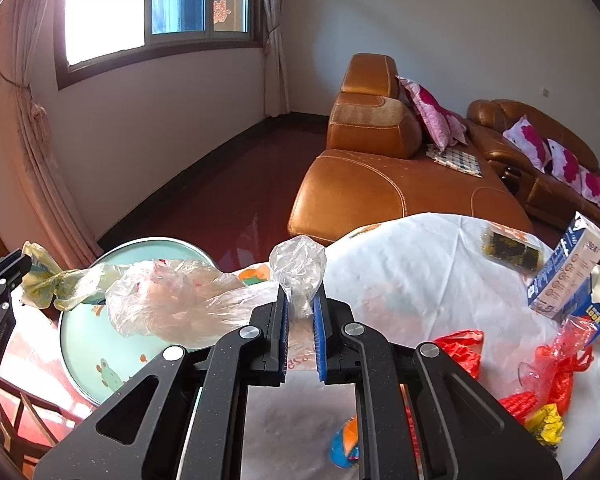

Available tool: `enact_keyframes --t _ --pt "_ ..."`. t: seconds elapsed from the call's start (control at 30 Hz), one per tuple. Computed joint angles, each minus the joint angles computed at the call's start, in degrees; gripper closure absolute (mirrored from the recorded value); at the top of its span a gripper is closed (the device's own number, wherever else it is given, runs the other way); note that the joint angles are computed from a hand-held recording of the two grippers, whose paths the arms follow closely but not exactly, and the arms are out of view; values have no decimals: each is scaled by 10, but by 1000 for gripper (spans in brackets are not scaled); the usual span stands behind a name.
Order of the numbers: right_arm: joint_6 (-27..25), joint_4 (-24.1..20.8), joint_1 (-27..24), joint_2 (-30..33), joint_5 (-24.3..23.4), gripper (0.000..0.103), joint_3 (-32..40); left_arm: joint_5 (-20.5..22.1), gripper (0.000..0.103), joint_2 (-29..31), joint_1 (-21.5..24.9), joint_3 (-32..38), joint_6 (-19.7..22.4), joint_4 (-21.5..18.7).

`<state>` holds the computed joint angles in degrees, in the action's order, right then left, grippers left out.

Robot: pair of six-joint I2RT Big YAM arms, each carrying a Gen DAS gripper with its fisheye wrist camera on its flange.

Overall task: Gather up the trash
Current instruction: 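Carry both held plastic bags over the blue bin, then open both tools to drop the plastic bags into the bin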

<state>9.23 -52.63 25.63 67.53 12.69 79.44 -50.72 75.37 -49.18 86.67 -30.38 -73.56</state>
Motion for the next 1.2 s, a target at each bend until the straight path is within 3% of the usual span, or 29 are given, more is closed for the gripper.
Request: enact_keyframes --t 1.2 --pt "-18 10 28 37 1 92 10 10 95 1 8 -7 -4 0"
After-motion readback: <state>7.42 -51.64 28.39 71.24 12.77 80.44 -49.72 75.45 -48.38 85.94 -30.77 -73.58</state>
